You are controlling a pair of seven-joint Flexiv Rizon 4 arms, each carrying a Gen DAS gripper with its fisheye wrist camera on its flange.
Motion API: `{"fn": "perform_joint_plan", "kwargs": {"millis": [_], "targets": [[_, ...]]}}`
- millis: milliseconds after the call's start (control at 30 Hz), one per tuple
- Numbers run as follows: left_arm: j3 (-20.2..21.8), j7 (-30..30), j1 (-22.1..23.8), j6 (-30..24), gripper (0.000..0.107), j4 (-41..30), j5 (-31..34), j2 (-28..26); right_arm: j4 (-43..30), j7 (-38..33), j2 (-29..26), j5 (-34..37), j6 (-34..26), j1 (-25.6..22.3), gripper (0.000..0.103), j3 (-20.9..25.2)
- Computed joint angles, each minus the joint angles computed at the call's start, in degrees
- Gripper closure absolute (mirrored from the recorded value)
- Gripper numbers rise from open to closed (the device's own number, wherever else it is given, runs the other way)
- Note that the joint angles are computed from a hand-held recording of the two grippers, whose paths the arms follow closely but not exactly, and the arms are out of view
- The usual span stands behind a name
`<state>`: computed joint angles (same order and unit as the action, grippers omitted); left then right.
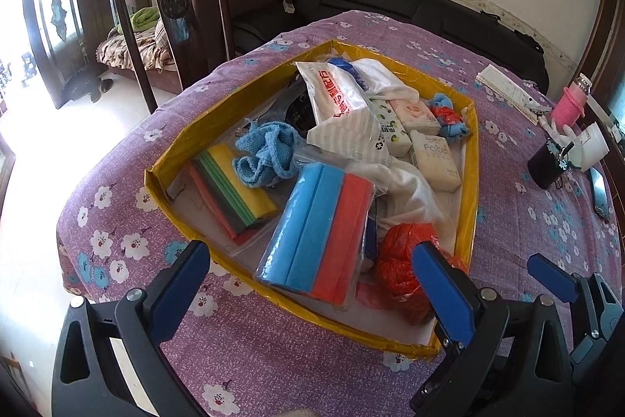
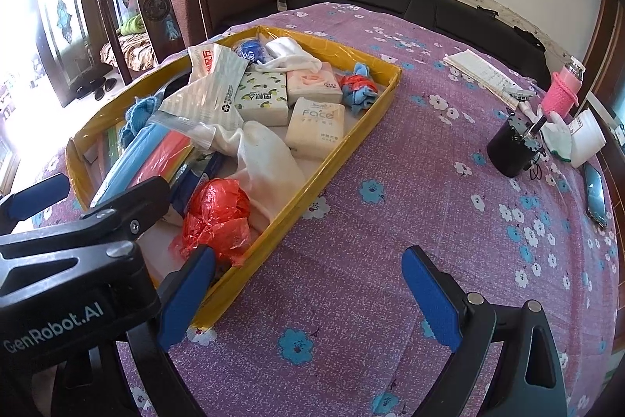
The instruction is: Organize soft objects
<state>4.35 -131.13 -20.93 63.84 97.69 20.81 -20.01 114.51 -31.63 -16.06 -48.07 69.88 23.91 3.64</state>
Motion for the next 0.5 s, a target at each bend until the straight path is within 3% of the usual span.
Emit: {"fn": "perform_joint_plan", "kwargs": {"millis": [500], "targets": [[-0.1, 0.4, 0.0, 0.1, 0.004, 0.0, -0.4, -0.2, -0.3, 0.4, -0.1, -1.1, -0.7, 0.2, 0.005, 0.0]]}}
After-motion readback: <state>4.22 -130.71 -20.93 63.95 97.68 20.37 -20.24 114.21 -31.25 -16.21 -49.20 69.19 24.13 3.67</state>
